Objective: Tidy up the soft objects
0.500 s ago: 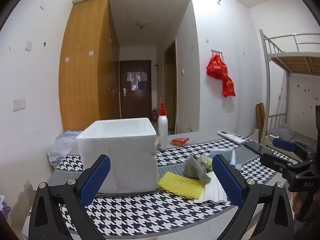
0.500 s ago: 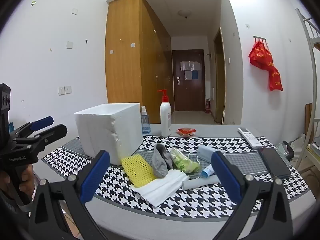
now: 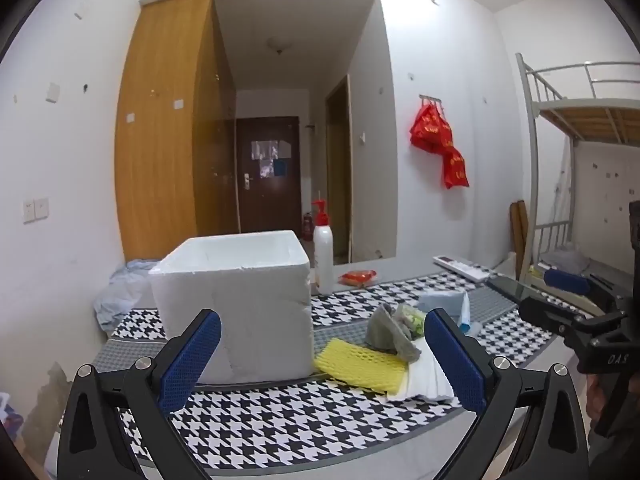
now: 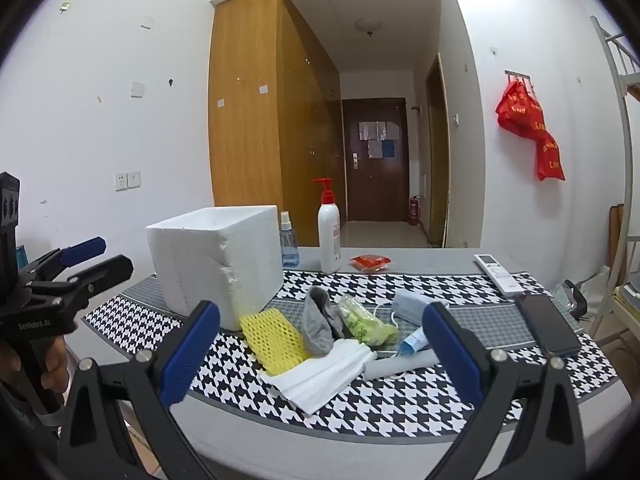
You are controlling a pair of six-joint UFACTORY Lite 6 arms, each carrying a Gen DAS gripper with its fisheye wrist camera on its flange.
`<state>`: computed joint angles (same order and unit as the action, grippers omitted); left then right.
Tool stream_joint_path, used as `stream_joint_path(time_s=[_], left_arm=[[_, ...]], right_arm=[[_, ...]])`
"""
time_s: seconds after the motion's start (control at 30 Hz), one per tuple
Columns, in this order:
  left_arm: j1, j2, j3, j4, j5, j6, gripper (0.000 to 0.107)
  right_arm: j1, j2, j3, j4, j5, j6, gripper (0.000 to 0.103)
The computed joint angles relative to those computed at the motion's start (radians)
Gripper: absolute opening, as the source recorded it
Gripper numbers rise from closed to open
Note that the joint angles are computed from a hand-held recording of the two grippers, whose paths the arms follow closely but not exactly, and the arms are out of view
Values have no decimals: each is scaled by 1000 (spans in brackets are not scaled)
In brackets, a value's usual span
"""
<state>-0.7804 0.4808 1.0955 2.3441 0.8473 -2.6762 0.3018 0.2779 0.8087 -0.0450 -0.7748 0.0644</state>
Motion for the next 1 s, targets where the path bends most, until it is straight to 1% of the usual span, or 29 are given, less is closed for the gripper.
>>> stream_joint_path(time_s=[0.2,0.37,0.57,0.8,1.0], left_arm=[[-1,-5,-10,2,16,-14,102],[6,-17,-21,11,5,-29,102],[8,-12,-17,5,6,-30,102],[12,-2,-6,-4,-1,-23,102],[10,-5,-11,-8,0,-26,102]], right_arm=[[8,17,15,19,3,-16,103],[10,16,16,22,4,-16,103],[-9,8,7,-26,-2,30,103],[-3,-5,-1,1,3,5,103],[-5,-7,-1,-20,3,25,103]])
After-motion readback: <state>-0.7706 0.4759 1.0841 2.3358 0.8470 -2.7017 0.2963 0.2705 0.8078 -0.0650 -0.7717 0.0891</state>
